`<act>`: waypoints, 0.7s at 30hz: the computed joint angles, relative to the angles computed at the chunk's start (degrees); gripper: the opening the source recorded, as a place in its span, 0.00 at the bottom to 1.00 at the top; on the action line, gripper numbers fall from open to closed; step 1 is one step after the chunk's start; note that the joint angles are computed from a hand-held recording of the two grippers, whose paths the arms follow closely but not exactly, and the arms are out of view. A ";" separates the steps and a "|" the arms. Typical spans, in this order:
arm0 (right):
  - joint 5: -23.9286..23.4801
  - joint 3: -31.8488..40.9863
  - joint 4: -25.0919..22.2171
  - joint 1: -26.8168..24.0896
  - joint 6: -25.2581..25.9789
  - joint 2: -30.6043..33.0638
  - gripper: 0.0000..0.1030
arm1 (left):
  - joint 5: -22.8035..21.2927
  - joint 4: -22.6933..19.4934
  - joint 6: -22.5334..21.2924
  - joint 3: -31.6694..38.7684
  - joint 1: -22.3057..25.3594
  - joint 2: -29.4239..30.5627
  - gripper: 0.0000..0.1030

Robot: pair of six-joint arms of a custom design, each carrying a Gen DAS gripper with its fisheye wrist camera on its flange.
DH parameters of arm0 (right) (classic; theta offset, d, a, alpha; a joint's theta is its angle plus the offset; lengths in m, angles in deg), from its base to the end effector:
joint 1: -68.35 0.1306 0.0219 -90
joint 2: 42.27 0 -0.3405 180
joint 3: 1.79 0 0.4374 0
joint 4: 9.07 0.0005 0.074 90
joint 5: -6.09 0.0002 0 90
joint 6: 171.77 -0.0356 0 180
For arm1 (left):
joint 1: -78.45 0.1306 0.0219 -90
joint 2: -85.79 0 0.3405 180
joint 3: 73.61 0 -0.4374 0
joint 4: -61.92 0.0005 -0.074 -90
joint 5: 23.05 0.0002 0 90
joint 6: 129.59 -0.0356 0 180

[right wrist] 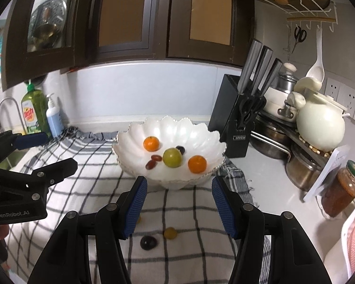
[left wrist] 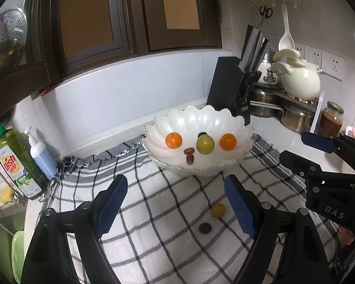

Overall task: Organize fruits
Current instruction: 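Raise both open tools out of the bowl and back over the cloth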

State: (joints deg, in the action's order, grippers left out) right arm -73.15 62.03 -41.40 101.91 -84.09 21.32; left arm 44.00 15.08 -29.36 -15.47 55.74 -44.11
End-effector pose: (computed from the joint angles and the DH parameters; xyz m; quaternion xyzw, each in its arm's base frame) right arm 0.3373 0.2152 0.3792 -0.1909 0.8512 0.0704 0.4838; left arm 0.3001 -0.1111 0.3859 0.0106 0.8879 0.0520 0.4569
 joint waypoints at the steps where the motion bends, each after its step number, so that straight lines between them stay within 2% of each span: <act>1: 0.02 -0.31 -0.05 0.06 0.14 -0.18 0.56 | 0.10 -0.04 0.09 -0.42 -0.17 -0.26 0.82; 15: -1.73 -2.94 -1.28 -0.58 0.15 0.13 0.55 | -0.58 -0.08 2.56 -4.65 -2.16 -1.59 0.81; 21: -3.12 -2.94 -2.07 -1.29 -0.36 1.41 0.52 | 0.38 -0.45 3.87 -5.02 -2.75 0.39 0.74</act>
State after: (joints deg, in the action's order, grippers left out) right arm -76.27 59.09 -43.48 100.62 -84.45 22.74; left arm 44.39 14.63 -25.49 -20.49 53.00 -43.72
